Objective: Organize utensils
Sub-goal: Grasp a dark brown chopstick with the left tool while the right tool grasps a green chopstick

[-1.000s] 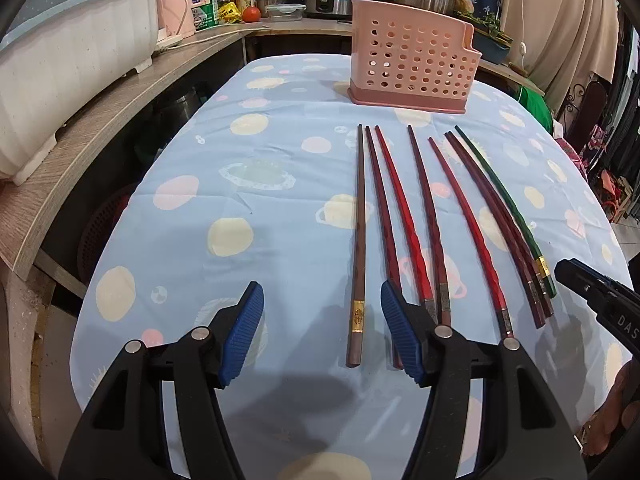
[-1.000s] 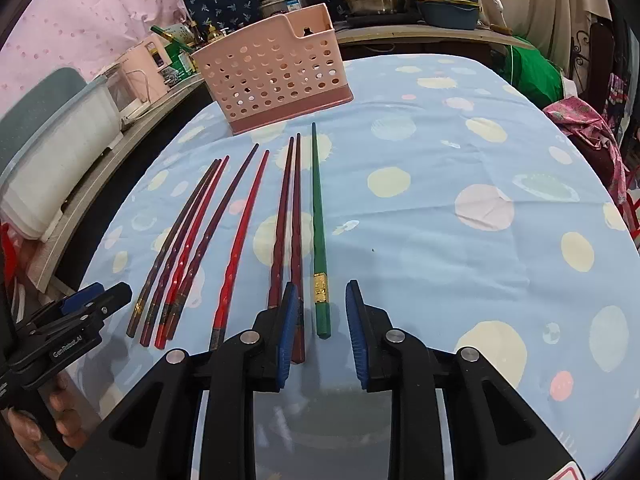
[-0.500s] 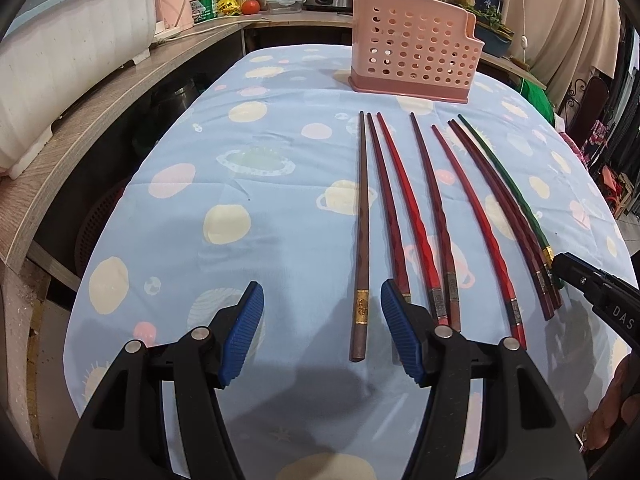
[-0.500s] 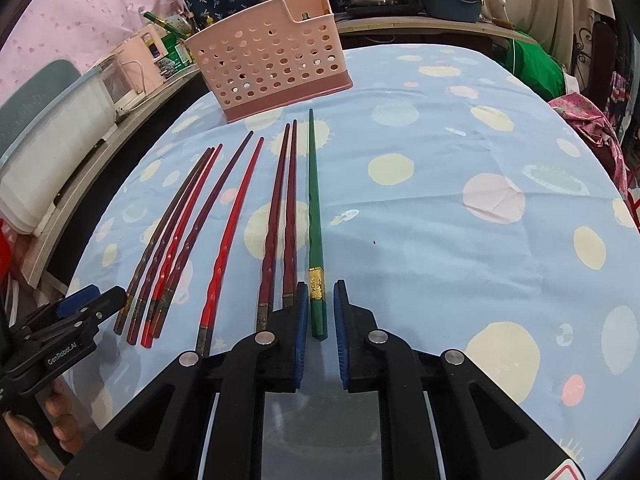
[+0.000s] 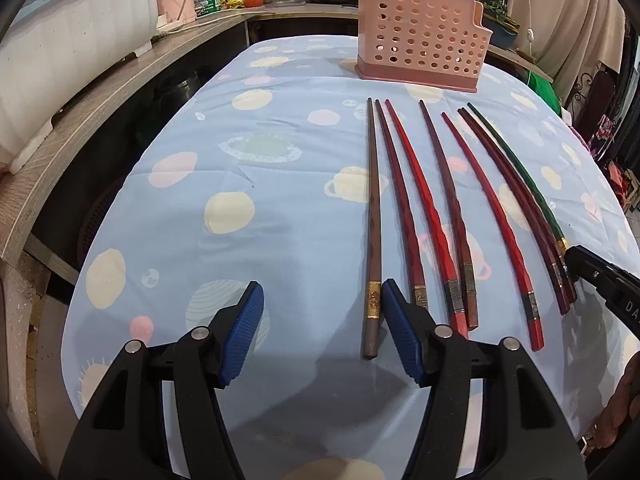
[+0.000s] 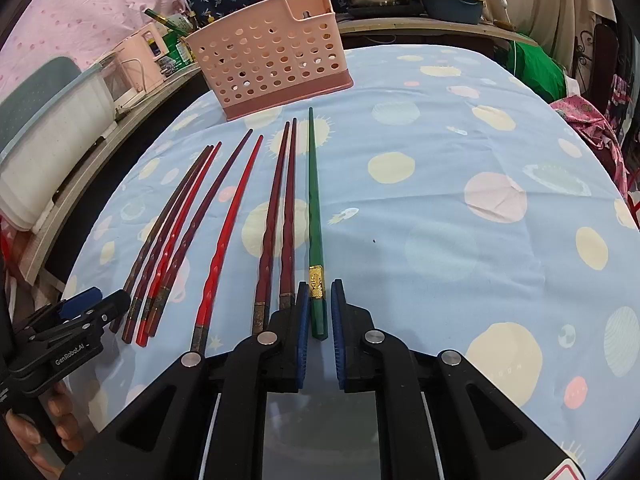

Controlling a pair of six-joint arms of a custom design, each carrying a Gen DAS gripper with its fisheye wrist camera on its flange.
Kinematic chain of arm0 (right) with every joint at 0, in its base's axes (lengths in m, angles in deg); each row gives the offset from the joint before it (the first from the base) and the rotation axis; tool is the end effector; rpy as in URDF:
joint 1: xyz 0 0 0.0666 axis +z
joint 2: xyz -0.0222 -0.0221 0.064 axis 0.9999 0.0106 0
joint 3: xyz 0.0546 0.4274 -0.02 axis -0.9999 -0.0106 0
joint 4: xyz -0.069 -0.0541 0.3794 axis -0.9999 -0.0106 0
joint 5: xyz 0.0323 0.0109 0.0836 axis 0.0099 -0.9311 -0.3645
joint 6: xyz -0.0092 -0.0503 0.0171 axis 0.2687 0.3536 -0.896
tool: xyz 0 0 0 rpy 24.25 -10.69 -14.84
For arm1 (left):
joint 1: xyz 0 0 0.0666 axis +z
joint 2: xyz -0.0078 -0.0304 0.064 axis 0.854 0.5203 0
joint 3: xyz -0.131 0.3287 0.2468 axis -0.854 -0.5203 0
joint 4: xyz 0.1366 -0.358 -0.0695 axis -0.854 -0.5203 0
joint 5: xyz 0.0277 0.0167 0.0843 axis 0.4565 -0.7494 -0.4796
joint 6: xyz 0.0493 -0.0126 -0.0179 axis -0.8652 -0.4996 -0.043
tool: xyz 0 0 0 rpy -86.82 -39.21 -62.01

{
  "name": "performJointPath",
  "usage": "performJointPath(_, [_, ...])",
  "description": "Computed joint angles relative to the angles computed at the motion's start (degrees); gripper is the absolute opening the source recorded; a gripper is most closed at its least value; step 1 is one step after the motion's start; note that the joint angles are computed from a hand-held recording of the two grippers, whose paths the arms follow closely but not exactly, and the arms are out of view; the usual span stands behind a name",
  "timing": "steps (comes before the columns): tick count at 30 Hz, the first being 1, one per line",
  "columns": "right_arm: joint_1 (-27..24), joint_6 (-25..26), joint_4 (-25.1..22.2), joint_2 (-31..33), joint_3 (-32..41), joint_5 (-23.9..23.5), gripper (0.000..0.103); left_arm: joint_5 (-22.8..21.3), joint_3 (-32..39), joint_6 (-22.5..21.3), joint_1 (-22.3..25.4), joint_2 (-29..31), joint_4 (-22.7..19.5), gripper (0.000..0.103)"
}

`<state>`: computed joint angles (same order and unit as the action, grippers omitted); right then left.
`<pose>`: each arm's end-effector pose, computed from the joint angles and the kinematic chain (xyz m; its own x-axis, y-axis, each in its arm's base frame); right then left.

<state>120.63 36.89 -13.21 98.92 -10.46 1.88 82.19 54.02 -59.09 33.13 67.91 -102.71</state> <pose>0.4092 0.2350 0.2917 -0.7386 0.3115 -0.5979 0.2216 0.9497 0.2210 0.4800 -0.2264 0.2986 -0.7919 0.2081 -0.5741 0.2656 0.9639 -0.0169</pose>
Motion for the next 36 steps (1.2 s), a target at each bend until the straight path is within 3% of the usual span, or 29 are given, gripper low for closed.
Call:
performJointPath(6, [0.07,0.27,0.42,-0.18,-0.47,0.41,0.006,-0.78,-0.33,-0.42,-0.26,-0.11,0.32,0.058])
performJointPath(12, [0.23,1.01,0.87,-0.17,-0.69,1.00,0.006,-0.30,-0.62,-0.94,-0.18,-0.43,0.44,0.049])
performJointPath(20, [0.62,2.17,1.03,-0.09,-0.82,1.91,0.007,0.46,-0.96,-0.79,0.24,-0.85,0.58,0.012])
performJointPath(26, [1.19,1.73,-0.14,-0.77,-0.91,2.64,0.007,4.49,-0.82,-0.01,1.54,-1.34,-0.65,0.007])
performJointPath(36, [2.49,1.39,0.34,-7.56,-3.12,5.28,0.007,5.80,-1.50,0.89,2.15,-5.99,-1.78,0.007])
